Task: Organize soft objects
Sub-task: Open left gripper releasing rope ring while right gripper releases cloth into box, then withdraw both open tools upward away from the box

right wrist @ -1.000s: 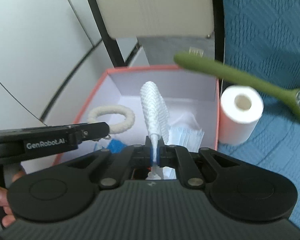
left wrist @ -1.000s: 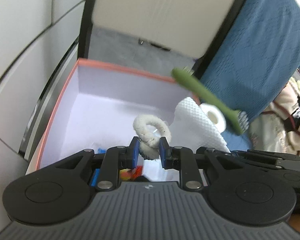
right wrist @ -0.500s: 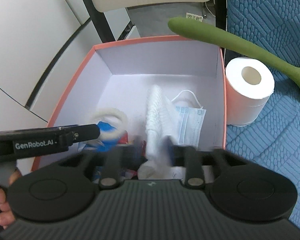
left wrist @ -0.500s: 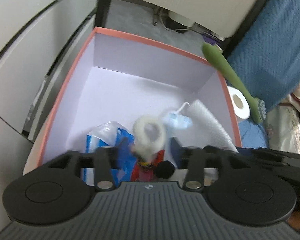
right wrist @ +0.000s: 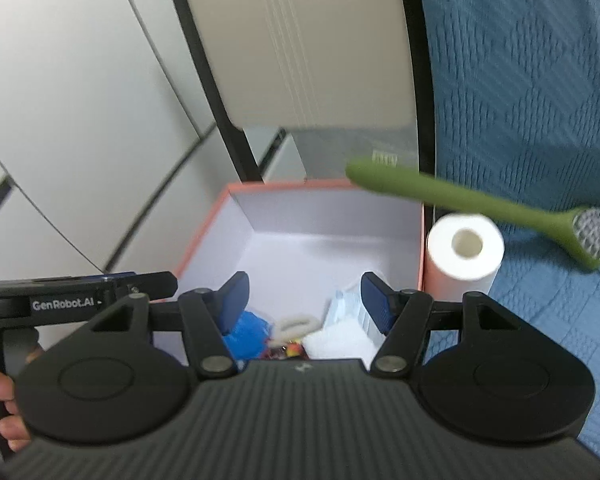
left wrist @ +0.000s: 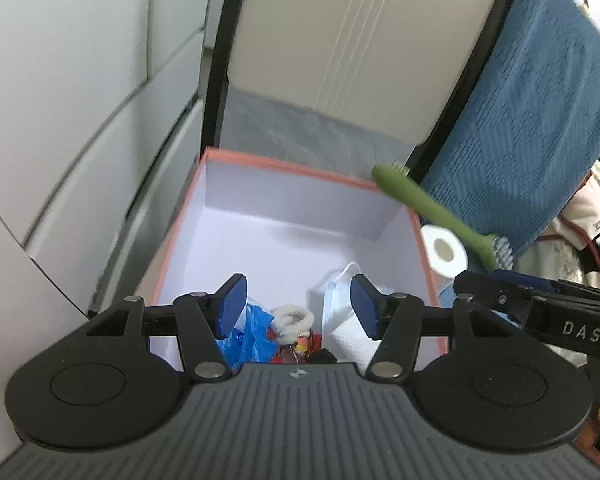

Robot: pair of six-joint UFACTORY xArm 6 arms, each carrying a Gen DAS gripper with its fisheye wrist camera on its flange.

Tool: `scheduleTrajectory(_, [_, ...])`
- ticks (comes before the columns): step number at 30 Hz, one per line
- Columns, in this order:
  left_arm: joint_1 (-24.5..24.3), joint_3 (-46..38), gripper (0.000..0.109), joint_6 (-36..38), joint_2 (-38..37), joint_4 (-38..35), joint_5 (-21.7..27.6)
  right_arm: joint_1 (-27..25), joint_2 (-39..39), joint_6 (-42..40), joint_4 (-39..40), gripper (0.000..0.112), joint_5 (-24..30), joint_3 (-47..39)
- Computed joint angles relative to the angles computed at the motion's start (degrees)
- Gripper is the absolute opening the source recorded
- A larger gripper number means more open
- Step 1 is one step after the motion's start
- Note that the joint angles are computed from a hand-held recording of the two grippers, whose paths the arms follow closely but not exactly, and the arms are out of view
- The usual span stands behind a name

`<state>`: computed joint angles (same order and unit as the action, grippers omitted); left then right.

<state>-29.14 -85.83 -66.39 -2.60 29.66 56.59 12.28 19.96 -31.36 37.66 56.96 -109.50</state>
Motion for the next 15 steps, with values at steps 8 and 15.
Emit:
scheduleTrajectory(8, [-8.6,-4.7,0.063,-5.6,-2.2,8.6,9.3,-2.8,-8.6,-6.4,6.6,0.064,0.5,6.1])
scheduleTrajectory(15, [-15.8,-7.9,0.064,-9.4,-2.4,13.4,16.5,-5.1,-14.8,-11.4,10.3,0.064,1.2,12.3])
